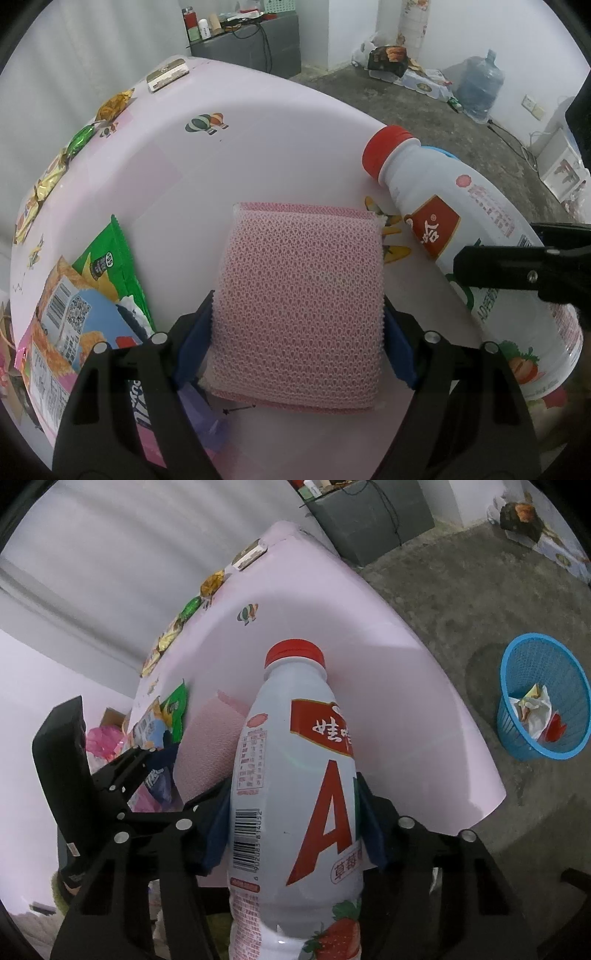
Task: Collect trash
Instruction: 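Lift the pink sponge and white bottle toward the wastebasket with both tools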
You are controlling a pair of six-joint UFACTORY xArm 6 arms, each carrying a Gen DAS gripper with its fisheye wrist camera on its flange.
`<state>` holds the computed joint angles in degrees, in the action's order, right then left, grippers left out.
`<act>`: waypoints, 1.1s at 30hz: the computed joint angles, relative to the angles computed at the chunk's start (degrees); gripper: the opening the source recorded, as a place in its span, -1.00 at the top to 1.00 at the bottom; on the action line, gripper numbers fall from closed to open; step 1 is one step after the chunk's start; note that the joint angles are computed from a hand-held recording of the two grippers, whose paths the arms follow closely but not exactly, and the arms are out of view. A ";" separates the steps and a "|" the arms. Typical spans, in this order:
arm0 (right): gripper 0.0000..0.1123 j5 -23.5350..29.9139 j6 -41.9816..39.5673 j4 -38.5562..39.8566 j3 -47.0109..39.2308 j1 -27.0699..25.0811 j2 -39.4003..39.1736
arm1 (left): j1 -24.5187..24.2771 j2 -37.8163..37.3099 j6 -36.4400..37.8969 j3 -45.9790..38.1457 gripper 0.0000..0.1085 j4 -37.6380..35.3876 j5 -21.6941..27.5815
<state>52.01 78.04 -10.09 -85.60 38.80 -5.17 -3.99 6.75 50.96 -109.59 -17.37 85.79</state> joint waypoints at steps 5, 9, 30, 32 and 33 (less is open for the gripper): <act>-0.04 -2.45 1.27 -0.57 2.24 -0.18 -1.46 | 0.15 0.00 0.09 -0.23 -0.39 -0.29 -0.01; -0.04 -3.46 2.30 -1.60 3.37 0.00 -2.36 | 0.31 0.03 -0.15 -0.73 -0.39 -0.90 0.03; -0.04 -3.46 9.91 -10.31 8.24 1.52 -9.24 | 0.22 0.25 -1.74 -6.35 -0.39 -6.79 4.18; -0.04 -3.10 11.12 -11.77 8.93 1.82 -10.39 | -0.30 0.24 -1.68 -7.01 -0.39 -7.35 4.53; -0.04 -2.87 11.66 -12.38 9.14 1.94 -10.84 | -0.64 0.41 -1.77 -7.68 -0.39 -7.76 5.02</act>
<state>49.14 89.70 -22.47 -76.47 40.73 -16.00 -4.63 7.16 49.19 -117.27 -25.13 90.81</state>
